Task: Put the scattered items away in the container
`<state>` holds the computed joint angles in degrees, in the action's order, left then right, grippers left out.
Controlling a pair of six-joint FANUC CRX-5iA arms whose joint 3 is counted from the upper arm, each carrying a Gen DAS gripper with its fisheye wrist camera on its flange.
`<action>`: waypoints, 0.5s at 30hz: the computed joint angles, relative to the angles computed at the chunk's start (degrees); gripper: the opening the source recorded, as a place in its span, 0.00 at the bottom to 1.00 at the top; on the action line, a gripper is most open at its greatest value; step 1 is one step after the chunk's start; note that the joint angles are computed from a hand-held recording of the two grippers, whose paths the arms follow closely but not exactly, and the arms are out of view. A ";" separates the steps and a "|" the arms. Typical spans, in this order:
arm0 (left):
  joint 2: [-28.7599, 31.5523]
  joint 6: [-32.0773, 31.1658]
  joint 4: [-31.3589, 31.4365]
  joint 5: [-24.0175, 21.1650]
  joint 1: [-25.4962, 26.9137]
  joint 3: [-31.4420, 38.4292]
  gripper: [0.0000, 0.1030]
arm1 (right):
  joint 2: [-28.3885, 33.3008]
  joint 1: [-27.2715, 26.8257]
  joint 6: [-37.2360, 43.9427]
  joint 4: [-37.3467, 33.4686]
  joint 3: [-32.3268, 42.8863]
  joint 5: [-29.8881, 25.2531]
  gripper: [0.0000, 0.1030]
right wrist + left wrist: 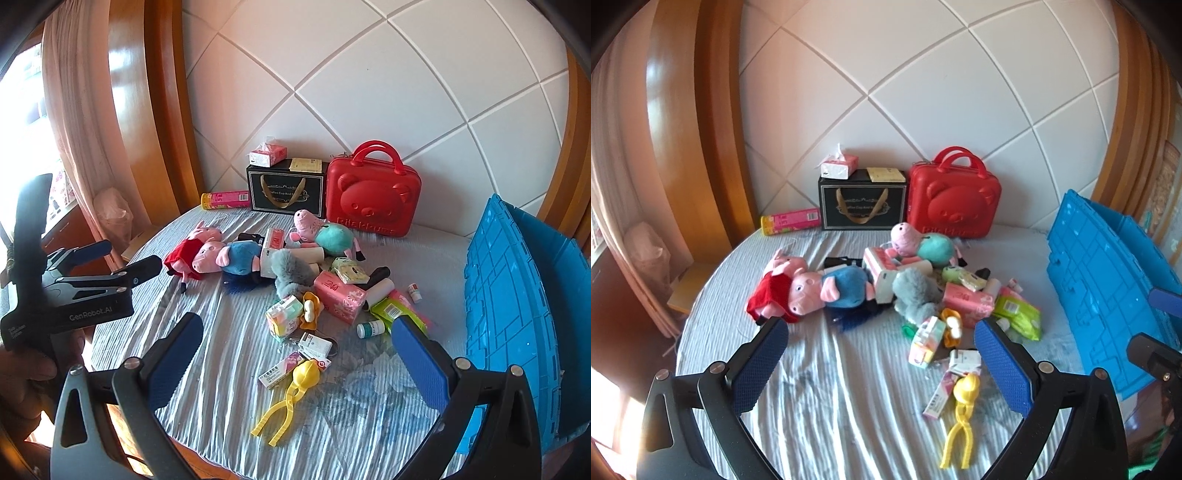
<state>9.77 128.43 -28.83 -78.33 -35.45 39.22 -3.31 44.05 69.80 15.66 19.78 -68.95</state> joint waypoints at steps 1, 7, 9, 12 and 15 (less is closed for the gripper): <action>0.03 0.08 0.03 0.00 -0.03 0.10 0.99 | -0.13 -0.06 -0.01 0.02 -0.16 0.07 1.00; 0.27 0.42 -0.64 -0.47 -0.53 0.72 0.99 | -0.69 -0.24 -0.51 0.02 -0.87 0.42 1.00; 0.46 0.31 -0.85 -0.78 -0.72 1.05 0.99 | -0.92 -0.22 -0.71 0.03 -1.20 0.60 1.00; 0.43 0.22 -1.10 -0.67 -1.02 1.17 0.99 | -1.02 -0.22 -0.76 -0.09 -1.35 0.66 1.00; 0.16 0.22 -1.04 -0.01 -1.17 0.70 0.99 | -1.14 -0.28 -0.62 -0.45 -1.37 0.50 1.00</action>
<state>9.94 128.64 -29.87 -78.34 -36.62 39.93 -4.44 43.77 69.18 15.21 18.41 -68.45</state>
